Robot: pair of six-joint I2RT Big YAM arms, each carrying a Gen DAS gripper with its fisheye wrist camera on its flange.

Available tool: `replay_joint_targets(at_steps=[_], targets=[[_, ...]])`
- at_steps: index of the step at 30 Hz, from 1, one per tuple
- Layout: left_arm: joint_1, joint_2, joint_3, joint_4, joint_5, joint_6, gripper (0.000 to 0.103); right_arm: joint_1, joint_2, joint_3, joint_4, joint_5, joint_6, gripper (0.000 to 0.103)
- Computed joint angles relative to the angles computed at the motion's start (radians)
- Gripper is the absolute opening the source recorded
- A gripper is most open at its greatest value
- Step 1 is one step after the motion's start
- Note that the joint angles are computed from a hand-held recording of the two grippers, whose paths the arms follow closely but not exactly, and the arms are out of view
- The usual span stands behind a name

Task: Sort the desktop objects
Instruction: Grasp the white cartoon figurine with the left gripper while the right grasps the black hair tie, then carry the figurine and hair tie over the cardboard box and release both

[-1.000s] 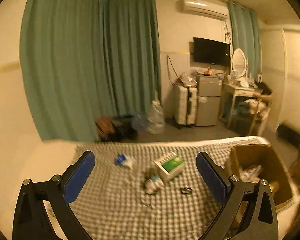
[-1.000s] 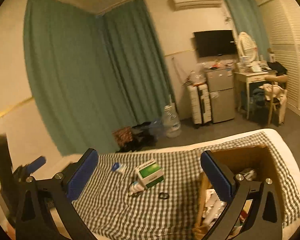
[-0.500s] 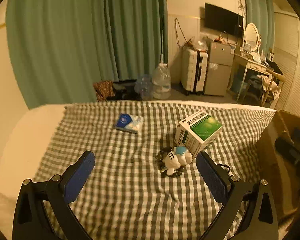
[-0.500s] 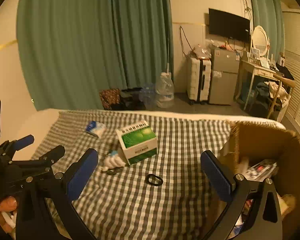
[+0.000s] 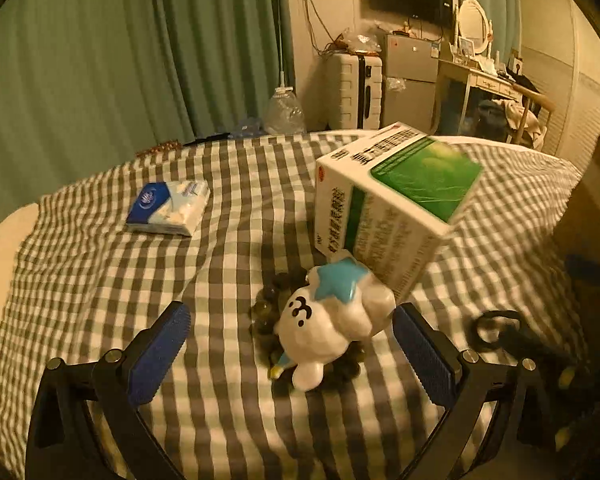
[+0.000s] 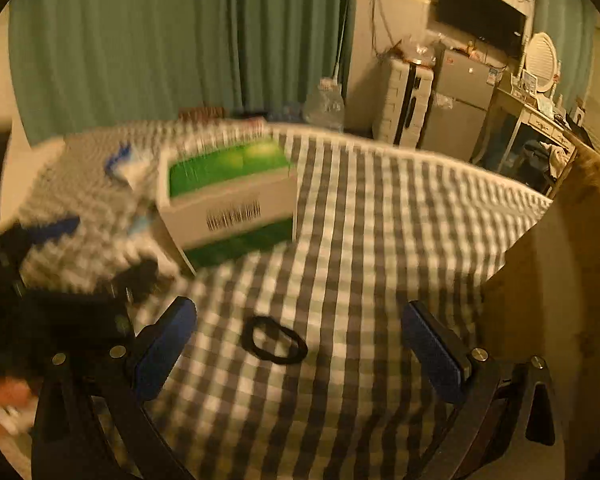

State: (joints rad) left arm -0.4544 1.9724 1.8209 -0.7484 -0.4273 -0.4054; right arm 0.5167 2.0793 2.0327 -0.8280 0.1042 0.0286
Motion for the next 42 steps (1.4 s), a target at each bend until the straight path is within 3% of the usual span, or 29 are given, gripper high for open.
replay_joint_targets(at_steps=[1,3,4,6,8,10,11,12,13,14,19,26,31,36,42], targets=[[0.009,-0.004,-0.012,0.013,0.04,-0.007,0.096,0.001,0.018,0.018,-0.029,-0.013,-0.005,0.103],[0.016,-0.003,-0.015,0.011,0.119,0.001,0.062,0.001,0.049,0.044,-0.069,-0.002,0.0,0.102],[0.012,-0.002,-0.011,0.003,0.106,0.009,0.061,-0.002,0.062,0.053,-0.085,0.004,0.016,0.102],[0.003,-0.012,-0.026,0.006,0.082,0.032,0.041,-0.01,0.062,0.028,-0.056,-0.02,0.051,0.103],[0.004,-0.025,-0.043,0.02,0.115,0.028,0.041,-0.009,0.047,0.002,-0.025,-0.015,0.054,0.102],[-0.001,-0.038,-0.063,0.045,0.107,0.026,0.041,-0.009,0.042,-0.004,-0.019,-0.021,0.06,0.093],[-0.003,-0.041,-0.066,0.048,0.103,0.027,0.041,-0.01,0.037,-0.009,-0.015,-0.026,0.065,0.072],[-0.004,-0.042,-0.069,0.05,0.104,0.026,0.041,-0.013,0.033,-0.013,-0.009,-0.041,0.071,0.029],[-0.005,-0.047,-0.073,0.056,0.104,0.022,0.041,-0.017,0.025,-0.016,-0.011,-0.045,0.09,0.01],[-0.003,-0.052,-0.08,0.065,0.107,0.016,0.041,-0.022,0.026,-0.008,-0.022,-0.063,0.099,0.004],[0.009,-0.097,-0.136,0.125,0.116,-0.046,0.041,-0.031,0.002,-0.026,-0.011,-0.102,0.124,0.004],[-0.009,-0.178,-0.193,0.16,0.021,-0.061,0.041,-0.022,-0.095,-0.115,0.111,-0.108,0.152,0.004],[-0.045,-0.245,-0.203,0.139,-0.063,-0.059,0.041,0.006,-0.16,-0.145,0.148,-0.091,0.146,0.004],[-0.075,-0.309,-0.162,0.036,-0.096,-0.111,0.041,0.036,-0.271,-0.186,0.157,-0.045,0.108,0.004],[-0.157,-0.394,-0.143,0.003,-0.175,-0.102,0.041,0.055,-0.437,-0.268,0.16,0.001,0.049,0.004]])
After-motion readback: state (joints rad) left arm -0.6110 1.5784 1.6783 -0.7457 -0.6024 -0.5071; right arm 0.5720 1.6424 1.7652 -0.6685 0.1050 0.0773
